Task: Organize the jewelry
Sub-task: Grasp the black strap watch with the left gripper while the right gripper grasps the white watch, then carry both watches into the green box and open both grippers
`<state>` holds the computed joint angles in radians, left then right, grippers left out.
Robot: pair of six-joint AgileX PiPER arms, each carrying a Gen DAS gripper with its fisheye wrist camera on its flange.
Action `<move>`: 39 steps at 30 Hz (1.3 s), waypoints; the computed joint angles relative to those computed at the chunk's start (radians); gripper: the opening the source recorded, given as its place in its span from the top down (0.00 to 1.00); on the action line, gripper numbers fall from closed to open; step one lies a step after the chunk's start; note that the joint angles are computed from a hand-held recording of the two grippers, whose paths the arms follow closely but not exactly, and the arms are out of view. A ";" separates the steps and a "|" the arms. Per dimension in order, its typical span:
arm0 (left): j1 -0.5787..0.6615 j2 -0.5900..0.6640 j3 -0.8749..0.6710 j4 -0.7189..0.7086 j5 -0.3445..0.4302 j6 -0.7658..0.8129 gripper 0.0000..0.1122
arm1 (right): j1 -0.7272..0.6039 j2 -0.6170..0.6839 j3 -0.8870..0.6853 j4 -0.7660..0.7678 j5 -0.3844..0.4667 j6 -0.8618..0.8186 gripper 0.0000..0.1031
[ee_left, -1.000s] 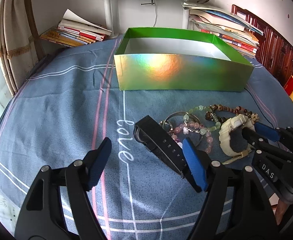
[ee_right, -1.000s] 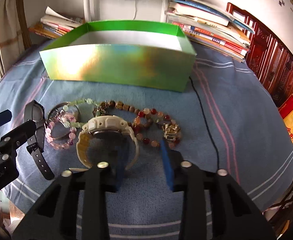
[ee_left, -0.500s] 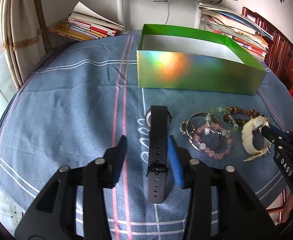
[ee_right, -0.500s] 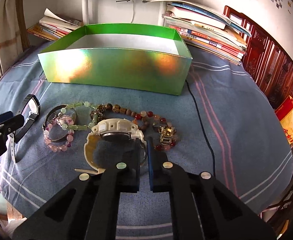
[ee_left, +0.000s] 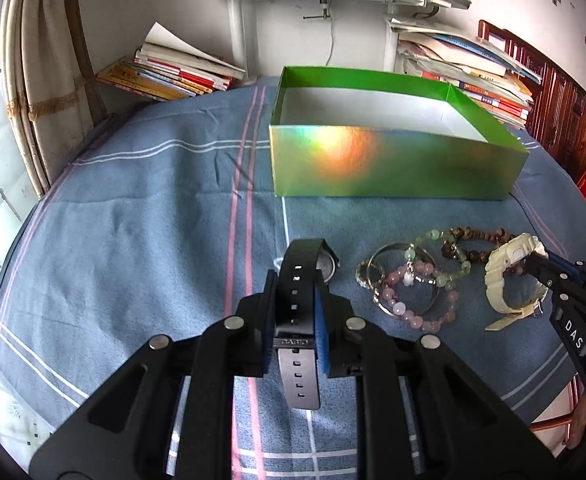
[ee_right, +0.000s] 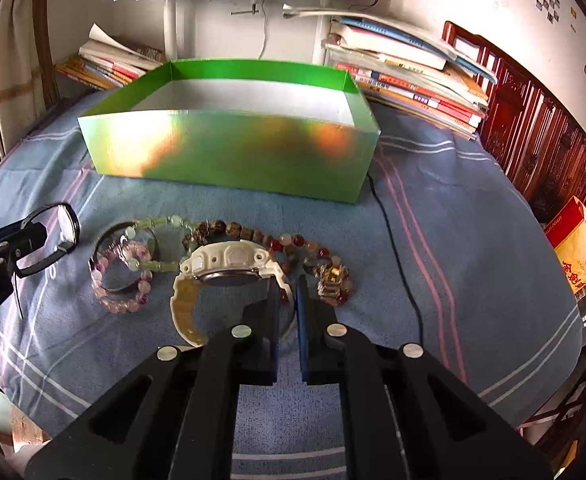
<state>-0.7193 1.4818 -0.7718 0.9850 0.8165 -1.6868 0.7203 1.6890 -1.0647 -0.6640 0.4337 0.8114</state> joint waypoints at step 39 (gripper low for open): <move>0.378 0.330 -0.612 -0.275 -0.183 0.651 0.77 | -0.083 0.542 -0.987 0.373 0.350 -0.394 0.86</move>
<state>-0.3417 1.8113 -1.3839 0.7103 0.6337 -1.0354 0.6376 2.2310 -2.0518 -0.2914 0.7841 0.4176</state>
